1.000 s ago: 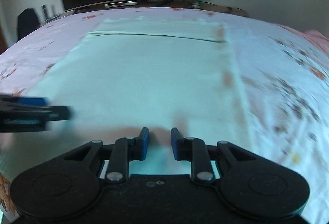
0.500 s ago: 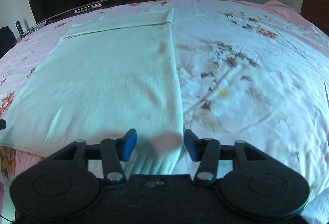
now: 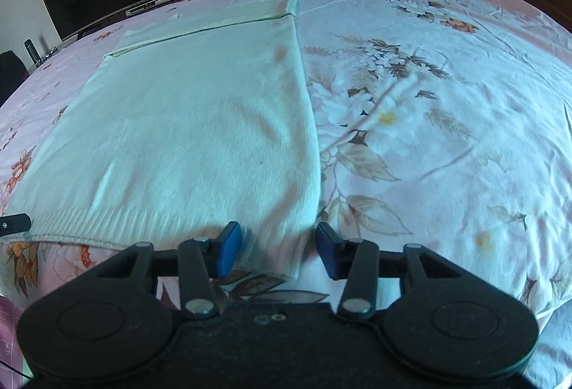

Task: Fold small clothes
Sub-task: 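Grasp the sweater hem with both tools and fold it toward the collar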

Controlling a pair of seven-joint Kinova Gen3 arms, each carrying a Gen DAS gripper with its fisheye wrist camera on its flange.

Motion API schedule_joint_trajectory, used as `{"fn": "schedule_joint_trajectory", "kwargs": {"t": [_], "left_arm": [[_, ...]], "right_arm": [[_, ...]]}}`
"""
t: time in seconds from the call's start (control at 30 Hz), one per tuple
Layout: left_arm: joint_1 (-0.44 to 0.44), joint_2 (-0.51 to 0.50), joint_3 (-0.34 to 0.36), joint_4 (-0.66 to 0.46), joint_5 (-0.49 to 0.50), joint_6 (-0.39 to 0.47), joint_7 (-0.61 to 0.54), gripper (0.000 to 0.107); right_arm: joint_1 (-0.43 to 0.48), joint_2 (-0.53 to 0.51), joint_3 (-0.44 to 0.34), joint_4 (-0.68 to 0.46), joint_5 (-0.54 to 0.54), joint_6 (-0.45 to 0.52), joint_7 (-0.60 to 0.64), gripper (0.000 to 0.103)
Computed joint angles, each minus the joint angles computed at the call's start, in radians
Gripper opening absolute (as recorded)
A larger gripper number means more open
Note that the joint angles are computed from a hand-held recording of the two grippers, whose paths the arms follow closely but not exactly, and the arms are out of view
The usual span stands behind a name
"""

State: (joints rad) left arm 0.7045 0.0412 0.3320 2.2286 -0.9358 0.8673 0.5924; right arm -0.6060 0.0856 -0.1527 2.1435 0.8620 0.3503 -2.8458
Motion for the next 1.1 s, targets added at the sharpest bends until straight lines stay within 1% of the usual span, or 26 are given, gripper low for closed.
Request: {"fn": "schedule_joint_trajectory", "kwargs": {"t": [0.03, 0.07, 0.1, 0.13, 0.17, 0.27, 0.37, 0.5, 0.57, 0.63, 0.7, 0.8, 0.83, 0.9, 0.97, 1.1], "left_arm": [[-0.004, -0.006, -0.003, 0.002, 0.003, -0.009, -0.009, 0.031], [-0.009, -0.012, -0.005, 0.004, 0.004, -0.021, -0.017, 0.027], [-0.015, -0.018, -0.007, 0.006, 0.006, -0.034, -0.029, 0.015], [-0.026, -0.031, -0.01, 0.013, 0.003, -0.062, -0.039, 0.01], [-0.032, -0.038, -0.008, 0.016, -0.001, -0.074, -0.037, 0.01], [-0.046, -0.056, 0.006, 0.027, -0.051, -0.099, -0.028, 0.009], [-0.075, -0.087, 0.014, 0.035, -0.11, -0.122, -0.002, 0.009], [-0.15, -0.105, 0.006, 0.023, -0.187, -0.16, -0.004, 0.009], [-0.193, -0.093, -0.023, 0.006, -0.223, -0.203, -0.03, 0.009], [-0.247, -0.078, -0.064, -0.023, -0.236, -0.266, -0.063, 0.009], [-0.298, -0.051, -0.099, -0.062, -0.264, -0.312, -0.085, 0.009], [-0.347, 0.03, -0.154, -0.147, -0.302, -0.342, -0.142, 0.009], [-0.363, 0.062, -0.179, -0.181, -0.298, -0.365, -0.165, 0.009], [-0.378, 0.12, -0.223, -0.243, -0.28, -0.391, -0.209, 0.009], [-0.395, 0.175, -0.255, -0.312, -0.246, -0.415, -0.267, 0.009], [-0.427, 0.291, -0.301, -0.464, -0.185, -0.441, -0.388, 0.009]], "right_arm": [[0.016, 0.0, -0.012, -0.001, -0.031, -0.012, 0.026, 0.03], [0.013, -0.001, -0.008, -0.004, -0.059, -0.019, 0.048, 0.022], [0.011, 0.0, -0.009, -0.007, -0.071, -0.019, 0.06, 0.02], [0.009, 0.001, -0.01, -0.01, -0.082, -0.02, 0.074, 0.015], [0.009, 0.001, -0.008, -0.01, -0.093, -0.026, 0.083, 0.012], [0.017, -0.011, 0.002, -0.002, -0.124, -0.065, 0.094, 0.01], [0.041, -0.039, 0.013, 0.02, -0.163, -0.143, 0.106, 0.009], [0.079, -0.057, 0.024, 0.006, -0.172, -0.216, 0.102, 0.009], [0.095, -0.045, 0.034, -0.019, -0.188, -0.246, 0.125, 0.009], [0.131, -0.012, 0.026, -0.068, -0.247, -0.267, 0.202, 0.009], [0.215, 0.034, -0.039, -0.133, -0.295, -0.268, 0.283, 0.009], [0.349, 0.134, -0.156, -0.271, -0.37, -0.23, 0.405, 0.009], [0.373, 0.174, -0.172, -0.317, -0.391, -0.23, 0.446, 0.009], [0.409, 0.253, -0.198, -0.41, -0.432, -0.215, 0.513, 0.009], [0.411, 0.328, -0.188, -0.502, -0.455, -0.22, 0.55, 0.009], [0.417, 0.45, -0.209, -0.688, -0.498, -0.164, 0.638, 0.009]]}}
